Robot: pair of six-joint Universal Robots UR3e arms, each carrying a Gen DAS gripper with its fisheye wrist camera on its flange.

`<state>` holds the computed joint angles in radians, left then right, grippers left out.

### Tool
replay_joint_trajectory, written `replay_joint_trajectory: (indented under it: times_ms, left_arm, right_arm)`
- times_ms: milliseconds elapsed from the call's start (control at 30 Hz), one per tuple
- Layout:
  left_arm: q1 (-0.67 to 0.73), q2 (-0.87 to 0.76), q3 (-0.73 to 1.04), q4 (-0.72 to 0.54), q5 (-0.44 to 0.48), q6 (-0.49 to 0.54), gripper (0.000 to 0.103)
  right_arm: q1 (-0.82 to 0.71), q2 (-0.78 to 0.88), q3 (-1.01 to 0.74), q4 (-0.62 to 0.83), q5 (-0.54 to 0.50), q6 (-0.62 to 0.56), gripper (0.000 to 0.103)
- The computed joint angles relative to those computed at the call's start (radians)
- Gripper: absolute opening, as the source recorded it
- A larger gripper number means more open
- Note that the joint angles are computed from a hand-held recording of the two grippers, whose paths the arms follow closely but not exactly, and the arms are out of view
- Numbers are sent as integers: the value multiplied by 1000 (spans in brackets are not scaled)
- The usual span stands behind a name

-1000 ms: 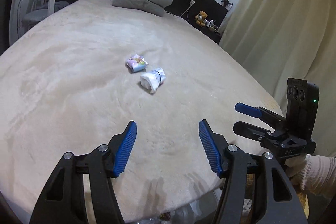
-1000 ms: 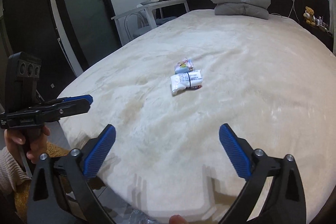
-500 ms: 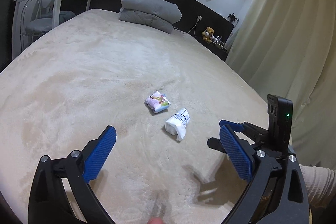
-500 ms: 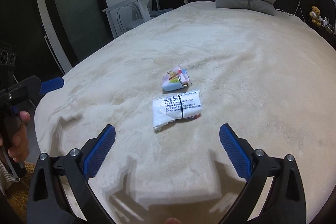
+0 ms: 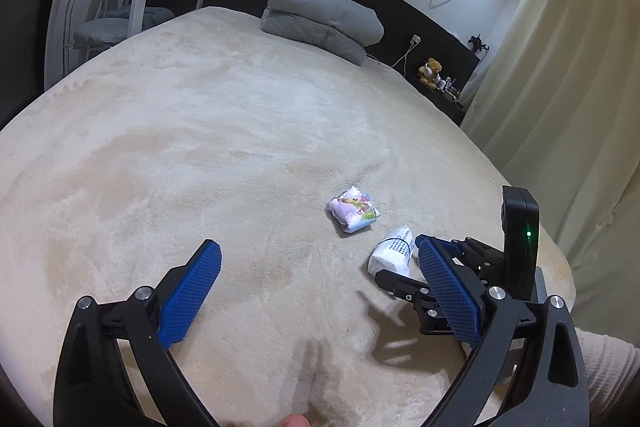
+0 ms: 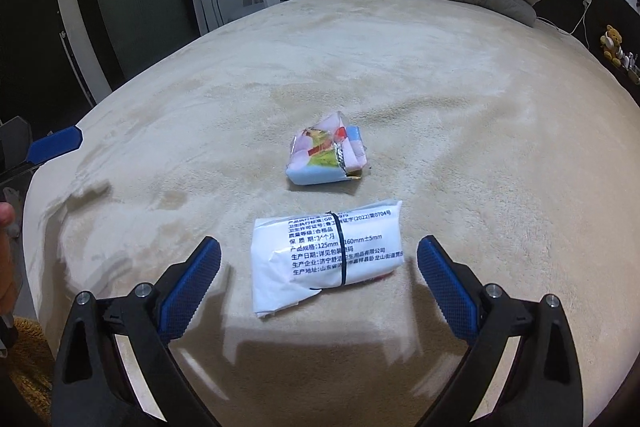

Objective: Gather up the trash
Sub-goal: 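Grasp the white tissue pack with the right tool while the left tool grasps the pink wrapper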

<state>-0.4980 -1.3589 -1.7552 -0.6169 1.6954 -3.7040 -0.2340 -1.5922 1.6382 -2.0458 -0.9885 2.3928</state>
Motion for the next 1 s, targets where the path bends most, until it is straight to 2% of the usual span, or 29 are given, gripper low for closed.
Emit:
replay_joint_trajectory:
  times_ms: [67, 100, 400, 767, 1000]
  left_arm:
    - [9, -5, -2, 6, -4, -7, 97]
    - [13, -7, -3, 12, -6, -10, 97]
    - [18, -87, 43, 16, -5, -6, 97]
    - [25, -293, 188, 90, -98, -27, 97]
    - [4, -457, 349, 92, -131, -78, 95]
  right_arm:
    - [12, 18, -13, 0, -25, 10, 75]
    - [13, 25, -23, 12, -28, 8, 72]
    - [-70, -57, -6, 97, 40, -45, 71]
    - [-279, -205, -53, 448, 162, -268, 71]
    - [-363, -238, -81, 585, 185, -373, 71]
